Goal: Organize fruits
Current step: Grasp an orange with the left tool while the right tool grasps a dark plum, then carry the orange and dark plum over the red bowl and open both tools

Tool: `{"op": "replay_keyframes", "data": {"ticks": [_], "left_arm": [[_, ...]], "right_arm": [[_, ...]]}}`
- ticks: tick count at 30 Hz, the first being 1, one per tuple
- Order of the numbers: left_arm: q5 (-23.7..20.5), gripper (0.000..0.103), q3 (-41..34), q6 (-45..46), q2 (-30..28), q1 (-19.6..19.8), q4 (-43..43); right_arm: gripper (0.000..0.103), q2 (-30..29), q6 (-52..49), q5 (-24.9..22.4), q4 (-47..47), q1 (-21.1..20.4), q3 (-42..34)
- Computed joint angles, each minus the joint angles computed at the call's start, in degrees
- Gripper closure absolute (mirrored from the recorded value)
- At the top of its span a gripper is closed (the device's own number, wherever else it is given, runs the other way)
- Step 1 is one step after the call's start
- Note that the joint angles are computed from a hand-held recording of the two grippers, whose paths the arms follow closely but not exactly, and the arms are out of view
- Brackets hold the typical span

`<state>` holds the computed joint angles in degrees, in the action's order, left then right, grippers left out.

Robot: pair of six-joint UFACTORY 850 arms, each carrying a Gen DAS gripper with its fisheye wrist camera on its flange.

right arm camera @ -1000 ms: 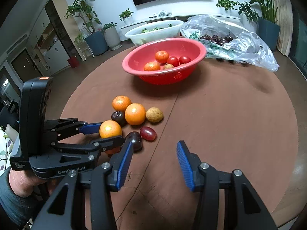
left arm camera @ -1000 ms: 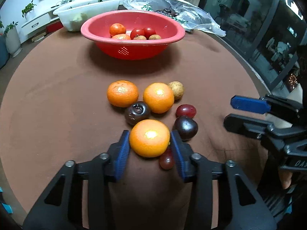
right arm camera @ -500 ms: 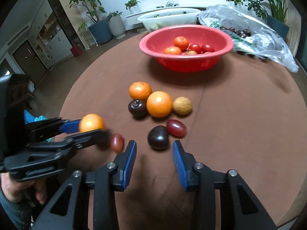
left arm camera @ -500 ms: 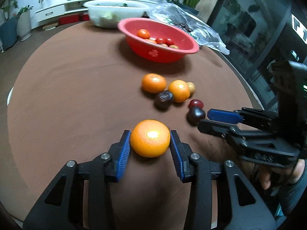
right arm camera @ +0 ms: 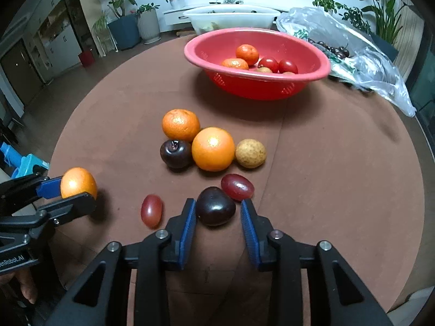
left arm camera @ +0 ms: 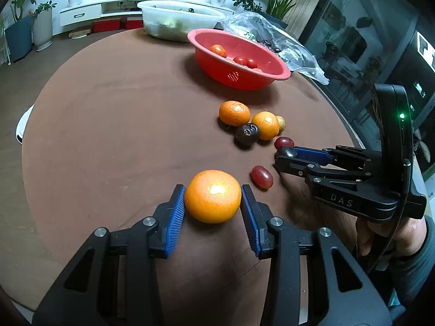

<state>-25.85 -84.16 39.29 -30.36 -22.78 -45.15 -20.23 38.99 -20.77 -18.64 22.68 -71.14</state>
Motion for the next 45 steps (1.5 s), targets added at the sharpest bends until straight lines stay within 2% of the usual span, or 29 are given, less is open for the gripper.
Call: {"op": "replay_keyframes", "data": {"ticks": [5,8,13,15,18,22,24,26,28,31,32,35,38,45], "left_arm": [[0.1,0.065,-0.1,0.0,0.1,0.1,-0.1],[-0.1,0.065,-1.1,-0.3,-0.1,0.1,0.4],[-0.2,0.065,-6.4,-1.6,-1.8,-0.2,2.9],[-0.4,0.065,-10.3,-2.6,-3.3,-0.5,4.6],[-1.7,0.065,-19.3,-7.5,-7.6,-1.4,11.6],[-7.4,0.065,-35.2,-13.1,-16.8,-2.4,18.3],[-8.9,0.065,-39.2,-15.6,-19.2,-2.6,20.8],[-9.5,0.065,-38.8,-15.3,-19.0,-2.6,21.2],[-11.5,0.061,-37.4,-18.7,-18.8,-3.2,26.5],[-10.3,0.035,-30.2,-19.9,-16.0,-3.3,29.5],[-10.2,0.034,-29.0,-20.9,-15.7,-3.4,30.8],[-11.6,0.033,-27.7,-20.6,-16.4,-3.4,31.7],[-12.1,0.034,-27.7,-16.6,-16.9,-3.0,30.0],[-18.1,0.037,-34.7,-7.1,-21.5,-1.7,23.9]], "right_arm": [[0.072,1.5,-4.6,1.6,6.4,-0.7,1.3],[0.072,3.8,-10.8,3.8,13.8,-1.7,3.0],[0.072,7.3,-18.4,6.3,22.5,-5.4,4.1],[0.072,7.6,-20.6,6.6,24.4,-7.2,3.2],[0.072,6.8,-20.6,6.4,23.3,-9.4,0.0],[0.072,3.2,-28.2,6.5,27.8,-11.4,-6.4],[0.072,1.0,-28.6,4.9,28.3,-11.9,-9.4],[0.072,0.5,-31.4,4.9,30.9,-12.1,-9.9],[0.072,0.4,-33.4,5.3,31.4,-11.8,-9.7],[0.072,0.3,-34.2,5.3,31.5,-11.4,-8.4],[0.072,0.3,-35.1,5.4,32.5,-11.4,-7.8],[0.072,0.1,-38.9,5.3,37.2,-11.2,-6.7],[0.072,0.8,-39.9,5.6,38.2,-10.8,-5.4],[0.072,2.2,-41.1,6.2,39.7,-10.7,-3.9]]}}
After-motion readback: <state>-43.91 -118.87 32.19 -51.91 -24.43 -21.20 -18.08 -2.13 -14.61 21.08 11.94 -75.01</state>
